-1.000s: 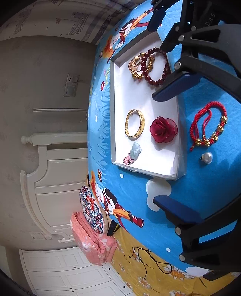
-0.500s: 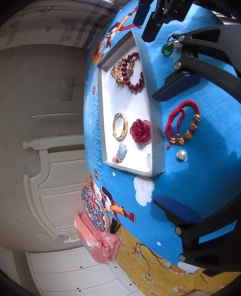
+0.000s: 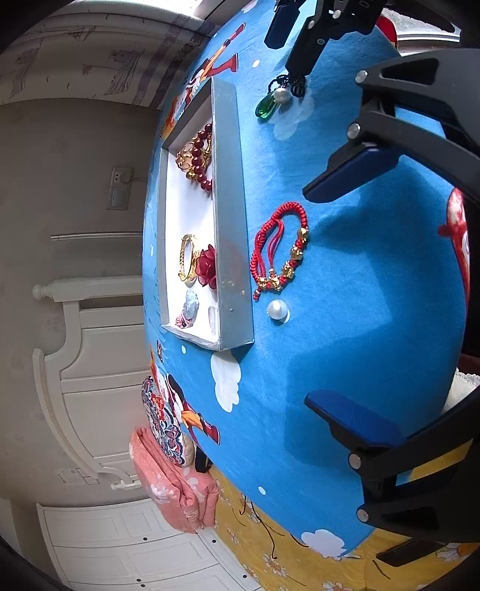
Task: Organize jewelry
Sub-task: 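Withdraw both open grippers from the tray toward the green pendant and pearl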
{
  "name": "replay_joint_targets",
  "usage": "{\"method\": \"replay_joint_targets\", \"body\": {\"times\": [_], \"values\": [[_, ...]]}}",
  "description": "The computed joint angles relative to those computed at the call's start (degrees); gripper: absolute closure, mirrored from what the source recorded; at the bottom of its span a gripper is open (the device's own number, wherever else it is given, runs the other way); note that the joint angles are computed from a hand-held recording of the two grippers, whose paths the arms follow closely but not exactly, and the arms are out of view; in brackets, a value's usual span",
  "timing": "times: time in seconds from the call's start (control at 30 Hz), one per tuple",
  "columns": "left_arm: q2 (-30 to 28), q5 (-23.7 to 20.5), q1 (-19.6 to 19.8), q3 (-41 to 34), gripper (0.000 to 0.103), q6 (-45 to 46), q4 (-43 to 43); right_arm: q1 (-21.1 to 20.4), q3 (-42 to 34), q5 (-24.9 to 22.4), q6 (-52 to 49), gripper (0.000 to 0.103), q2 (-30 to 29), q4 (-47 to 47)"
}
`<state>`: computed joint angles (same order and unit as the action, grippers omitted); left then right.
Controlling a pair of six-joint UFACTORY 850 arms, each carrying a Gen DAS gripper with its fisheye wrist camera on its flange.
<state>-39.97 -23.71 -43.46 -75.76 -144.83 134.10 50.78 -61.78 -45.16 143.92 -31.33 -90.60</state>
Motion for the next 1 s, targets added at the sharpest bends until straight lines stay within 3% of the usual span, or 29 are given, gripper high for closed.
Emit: {"method": "replay_joint_targets", "body": {"times": [0.2,0.63,1.0], "values": [[-0.4,0.7,0.2,0.2,0.005,-0.6,0.3,0.0,-1.2,0.7,-0.8,0.037,-1.3,0.5],[-0.6,1.2,0.8,0.6,0.004,-6.4,5.3,-0.3,-1.6,-3.5,-2.6,0.038,-2.1,4.3],[-0.5,0.8,0.5,0.8,0.004,-6.0,4.5,-1.3,-2.8,-1.6,-3.7,0.060,-2.7,1.6]]}}
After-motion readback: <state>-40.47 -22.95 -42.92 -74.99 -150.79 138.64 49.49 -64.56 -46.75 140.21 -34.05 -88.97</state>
